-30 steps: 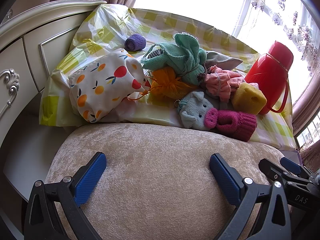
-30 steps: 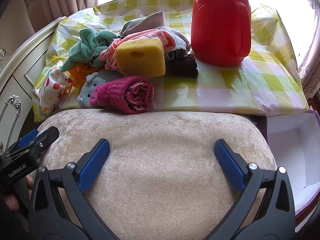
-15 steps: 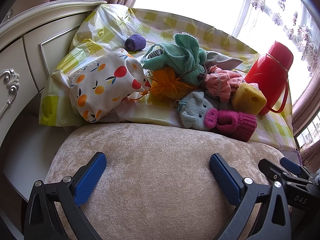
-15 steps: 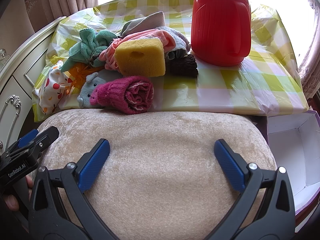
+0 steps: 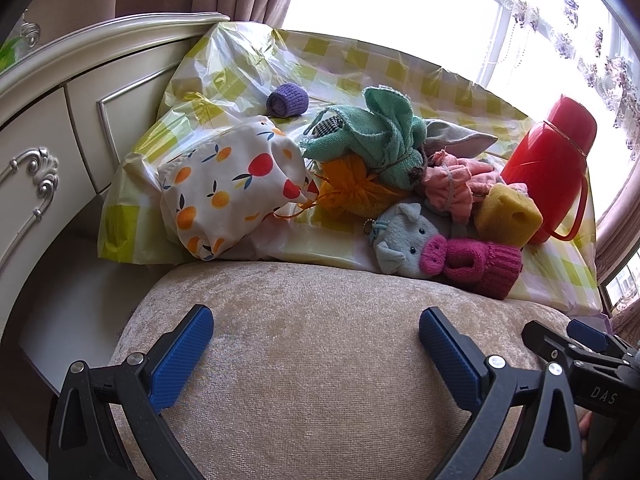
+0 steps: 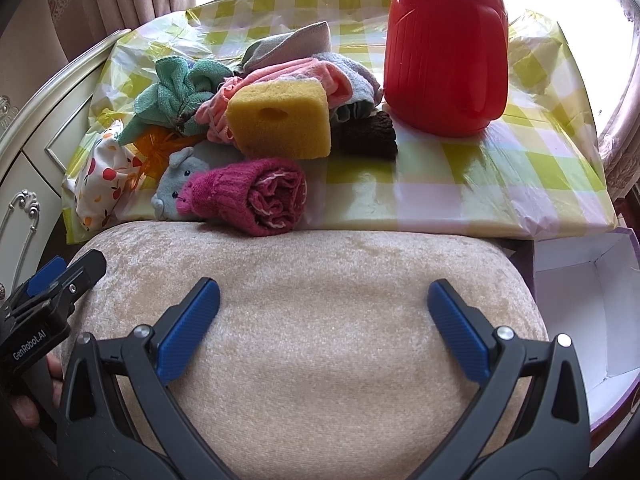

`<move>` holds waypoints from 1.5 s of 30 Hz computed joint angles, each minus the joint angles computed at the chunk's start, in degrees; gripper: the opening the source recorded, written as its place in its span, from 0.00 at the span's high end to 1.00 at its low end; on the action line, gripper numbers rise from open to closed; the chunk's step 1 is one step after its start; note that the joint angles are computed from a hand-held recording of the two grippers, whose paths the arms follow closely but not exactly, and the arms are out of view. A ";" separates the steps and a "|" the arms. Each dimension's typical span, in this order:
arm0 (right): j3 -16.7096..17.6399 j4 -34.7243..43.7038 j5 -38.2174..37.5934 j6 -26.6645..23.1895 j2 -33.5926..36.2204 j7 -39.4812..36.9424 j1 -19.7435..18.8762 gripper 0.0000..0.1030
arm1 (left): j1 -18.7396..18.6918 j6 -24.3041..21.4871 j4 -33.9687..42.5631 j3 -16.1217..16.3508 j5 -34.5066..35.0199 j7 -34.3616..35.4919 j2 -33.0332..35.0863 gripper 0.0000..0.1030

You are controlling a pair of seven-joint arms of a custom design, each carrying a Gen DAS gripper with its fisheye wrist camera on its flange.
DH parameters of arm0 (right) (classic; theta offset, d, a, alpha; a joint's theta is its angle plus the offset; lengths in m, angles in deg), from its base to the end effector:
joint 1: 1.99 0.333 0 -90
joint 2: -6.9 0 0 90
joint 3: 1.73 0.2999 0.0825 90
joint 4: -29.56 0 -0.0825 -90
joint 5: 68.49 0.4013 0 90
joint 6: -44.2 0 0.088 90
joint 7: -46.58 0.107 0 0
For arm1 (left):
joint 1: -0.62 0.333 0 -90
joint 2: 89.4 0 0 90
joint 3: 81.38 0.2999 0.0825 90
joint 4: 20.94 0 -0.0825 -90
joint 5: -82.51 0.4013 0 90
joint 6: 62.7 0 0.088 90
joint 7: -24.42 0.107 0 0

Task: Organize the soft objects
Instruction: 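Grasp the fruit-print pouch with the left gripper while the right grasps the yellow sponge block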

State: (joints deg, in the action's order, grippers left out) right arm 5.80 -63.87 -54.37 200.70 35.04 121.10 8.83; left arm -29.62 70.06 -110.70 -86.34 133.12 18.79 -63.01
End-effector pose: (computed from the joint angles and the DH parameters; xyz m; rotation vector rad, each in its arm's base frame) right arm 0.7019 0.2079 0.3824 -2.0813 1.4407 -0.3387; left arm 0.6030 -0.3969 0.3914 -2.1913 1.2339 -0.6558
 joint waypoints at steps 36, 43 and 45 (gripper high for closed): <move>-1.47 41.52 -5.53 -11.54 25.80 8.51 4.87 0.34 | 10.94 8.52 4.51 3.53 -17.18 -6.95 5.74 0.12; 1.25 35.90 -1.83 -7.90 22.80 4.60 2.79 0.37 | 8.34 5.91 4.86 5.18 -15.42 -6.43 5.25 0.39; 2.20 32.88 -0.29 -6.04 21.08 3.11 1.93 0.38 | 7.51 5.49 4.20 5.58 -13.65 -7.71 4.59 0.41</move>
State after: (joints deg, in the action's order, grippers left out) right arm 7.99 -30.99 -54.67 194.66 56.11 124.21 10.76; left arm -22.11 75.54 -106.49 -80.75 119.47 11.07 -58.41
